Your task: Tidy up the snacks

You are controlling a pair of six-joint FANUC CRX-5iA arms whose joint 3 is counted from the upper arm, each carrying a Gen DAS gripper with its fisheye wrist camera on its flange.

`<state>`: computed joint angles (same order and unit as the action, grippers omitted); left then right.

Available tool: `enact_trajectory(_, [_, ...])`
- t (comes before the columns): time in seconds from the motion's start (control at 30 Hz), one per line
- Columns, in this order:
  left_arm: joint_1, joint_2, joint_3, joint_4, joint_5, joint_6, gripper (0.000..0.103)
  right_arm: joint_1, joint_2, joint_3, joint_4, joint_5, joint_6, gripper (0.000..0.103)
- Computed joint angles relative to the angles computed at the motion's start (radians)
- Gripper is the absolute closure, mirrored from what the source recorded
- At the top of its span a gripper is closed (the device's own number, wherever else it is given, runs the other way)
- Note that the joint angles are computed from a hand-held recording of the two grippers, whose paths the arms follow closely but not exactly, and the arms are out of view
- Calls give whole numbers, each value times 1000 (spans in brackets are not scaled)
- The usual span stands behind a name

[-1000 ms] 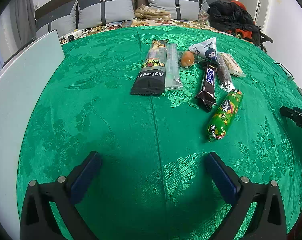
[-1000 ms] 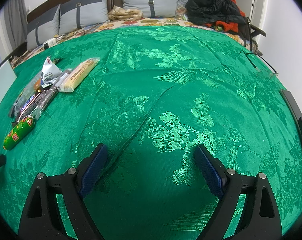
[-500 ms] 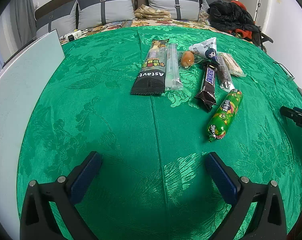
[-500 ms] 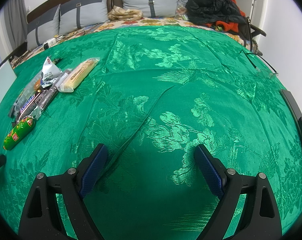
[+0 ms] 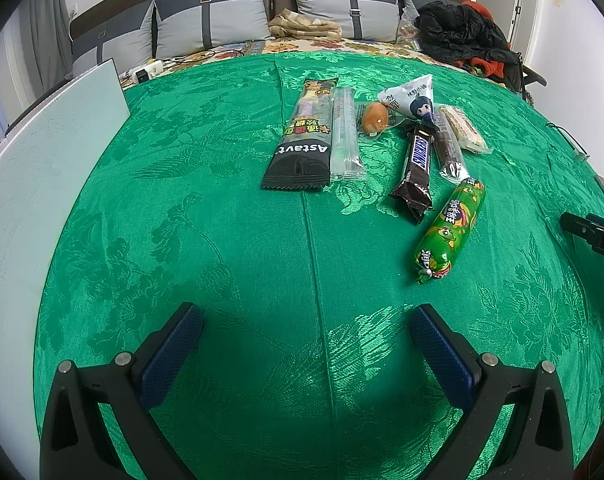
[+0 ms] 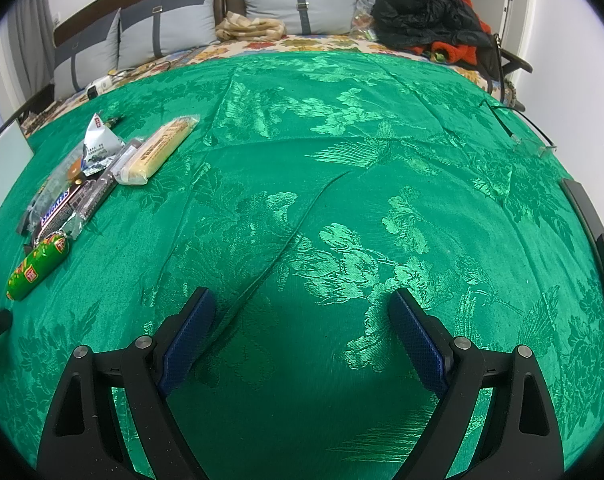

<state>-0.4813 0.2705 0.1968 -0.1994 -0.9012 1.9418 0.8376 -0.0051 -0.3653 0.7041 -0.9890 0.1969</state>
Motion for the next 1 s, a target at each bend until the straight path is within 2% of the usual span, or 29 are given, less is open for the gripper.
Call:
enact_trajectory(0.37, [-1, -11, -8, -3, -8, 3, 0, 0, 0, 1, -1, 0, 1, 11])
enact_trajectory(0.43, [14, -24, -28, 59, -14, -69, 0, -1, 0, 1, -1, 1, 1, 11])
enact_trajectory(0.57, [63, -64, -88, 214, 66, -154, 0, 1, 0, 0, 0, 1, -2, 11])
enact_trajectory(0.63, [74, -39, -34, 227, 61, -149, 0, 1, 0, 0, -1, 1, -1, 11])
enact_trajectory(0.73, [86, 74, 153, 214, -30, -132, 3, 0, 0, 0, -1, 2, -1, 11])
enact_trajectory(0.83, [99, 204, 356, 173, -167, -72, 27, 0, 0, 1, -1, 3, -1, 11])
enact_trajectory(0.87, [106, 252, 427, 159, -218, -33, 31, 0, 0, 1, -1, 3, -1, 11])
enact_trajectory(1.0, [130, 348, 543, 161, -269, 38, 32, 0, 0, 1, -2, 2, 0, 11])
